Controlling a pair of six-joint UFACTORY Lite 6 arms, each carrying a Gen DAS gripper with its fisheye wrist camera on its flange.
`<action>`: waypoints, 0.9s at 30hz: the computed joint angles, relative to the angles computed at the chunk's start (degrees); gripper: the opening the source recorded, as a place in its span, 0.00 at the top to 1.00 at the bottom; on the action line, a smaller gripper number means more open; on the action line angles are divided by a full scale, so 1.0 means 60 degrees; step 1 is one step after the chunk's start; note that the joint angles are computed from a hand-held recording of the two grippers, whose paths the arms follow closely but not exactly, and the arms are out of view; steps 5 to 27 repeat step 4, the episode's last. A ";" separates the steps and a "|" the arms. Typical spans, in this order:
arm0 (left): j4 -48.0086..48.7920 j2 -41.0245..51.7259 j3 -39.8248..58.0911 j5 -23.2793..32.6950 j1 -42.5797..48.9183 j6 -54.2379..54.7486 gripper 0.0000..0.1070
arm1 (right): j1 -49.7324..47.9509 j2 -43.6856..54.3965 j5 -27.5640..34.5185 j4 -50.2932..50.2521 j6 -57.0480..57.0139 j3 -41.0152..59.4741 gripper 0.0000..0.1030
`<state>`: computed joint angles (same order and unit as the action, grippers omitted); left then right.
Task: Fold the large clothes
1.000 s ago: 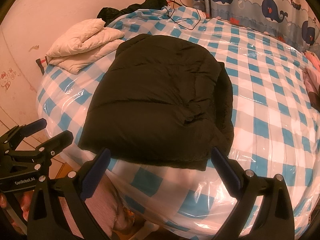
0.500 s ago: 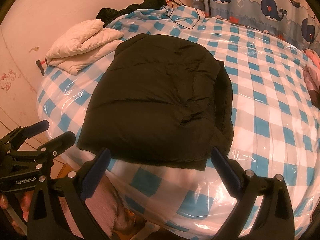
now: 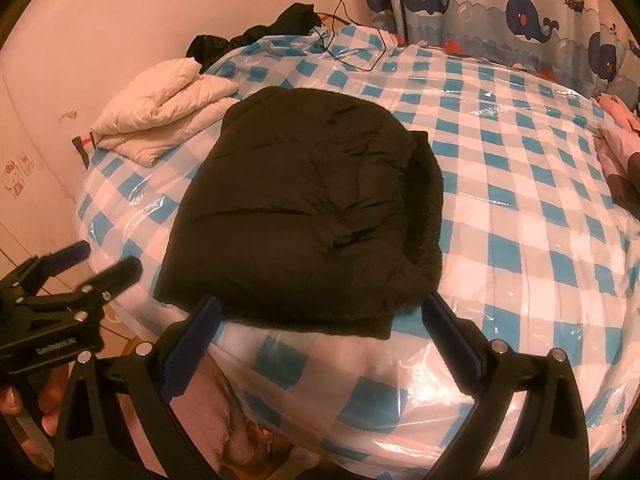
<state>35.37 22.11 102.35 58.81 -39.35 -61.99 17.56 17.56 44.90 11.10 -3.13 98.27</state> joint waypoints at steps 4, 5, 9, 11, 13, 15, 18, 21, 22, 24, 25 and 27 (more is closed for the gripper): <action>0.0082 0.0096 0.0258 0.0241 -0.0234 -0.0022 0.11 | -0.0180 -0.0415 -0.0053 0.0125 -0.0143 -0.0322 0.06; 0.0082 0.0096 0.0258 0.0241 -0.0234 -0.0022 0.11 | -0.0180 -0.0415 -0.0053 0.0125 -0.0143 -0.0322 0.06; 0.0082 0.0096 0.0258 0.0241 -0.0234 -0.0022 0.11 | -0.0180 -0.0415 -0.0053 0.0125 -0.0143 -0.0322 0.06; 0.0082 0.0096 0.0258 0.0241 -0.0234 -0.0022 0.11 | -0.0180 -0.0415 -0.0053 0.0125 -0.0143 -0.0322 0.06; 0.0082 0.0096 0.0258 0.0241 -0.0234 -0.0022 0.11 | -0.0180 -0.0415 -0.0053 0.0125 -0.0143 -0.0322 0.06; 0.0082 0.0096 0.0258 0.0241 -0.0234 -0.0022 0.11 | -0.0180 -0.0415 -0.0053 0.0125 -0.0143 -0.0322 0.06; 0.0082 0.0096 0.0258 0.0241 -0.0234 -0.0022 0.11 | -0.0180 -0.0415 -0.0053 0.0125 -0.0143 -0.0322 0.06; 0.0082 0.0096 0.0258 0.0241 -0.0234 -0.0022 0.11 | -0.0180 -0.0415 -0.0053 0.0125 -0.0143 -0.0322 0.06; 0.0082 0.0096 0.0258 0.0241 -0.0234 -0.0022 0.11 | -0.0180 -0.0415 -0.0053 0.0125 -0.0143 -0.0322 0.06; 0.0082 0.0096 0.0258 0.0241 -0.0234 -0.0022 0.11 | -0.0180 -0.0415 -0.0053 0.0125 -0.0143 -0.0322 0.06; 0.0082 0.0096 0.0258 0.0241 -0.0234 -0.0022 0.11 | -0.0180 -0.0415 -0.0053 0.0125 -0.0143 -0.0322 0.06; 0.0082 0.0096 0.0258 0.0241 -0.0234 -0.0022 0.11 | -0.0180 -0.0415 -0.0053 0.0125 -0.0143 -0.0322 0.06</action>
